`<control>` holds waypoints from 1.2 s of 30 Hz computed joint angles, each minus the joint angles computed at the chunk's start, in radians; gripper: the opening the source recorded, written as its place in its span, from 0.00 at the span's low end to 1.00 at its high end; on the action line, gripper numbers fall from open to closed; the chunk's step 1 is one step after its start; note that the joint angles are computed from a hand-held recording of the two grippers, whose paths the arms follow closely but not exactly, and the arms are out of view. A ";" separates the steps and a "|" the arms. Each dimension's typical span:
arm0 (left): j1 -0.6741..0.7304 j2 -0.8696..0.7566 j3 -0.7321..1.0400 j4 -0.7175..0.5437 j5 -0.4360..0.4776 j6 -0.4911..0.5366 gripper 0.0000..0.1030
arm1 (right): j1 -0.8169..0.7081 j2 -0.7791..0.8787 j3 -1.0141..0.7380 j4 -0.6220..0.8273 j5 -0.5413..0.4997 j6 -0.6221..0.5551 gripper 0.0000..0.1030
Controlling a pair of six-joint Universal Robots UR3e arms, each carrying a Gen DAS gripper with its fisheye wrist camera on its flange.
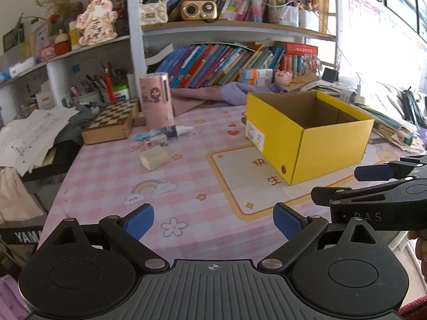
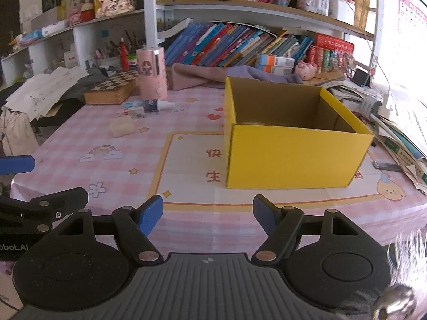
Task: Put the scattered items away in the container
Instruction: 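Lift both tools out of the box and move back toward the table items, then grasp the white eraser block on the table with the left tool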
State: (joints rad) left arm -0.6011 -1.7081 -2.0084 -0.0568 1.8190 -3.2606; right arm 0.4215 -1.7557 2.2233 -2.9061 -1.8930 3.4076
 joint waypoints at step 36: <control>0.158 -0.062 0.072 0.008 0.026 -0.005 0.95 | -0.026 0.353 -0.337 -0.067 0.171 -0.175 0.69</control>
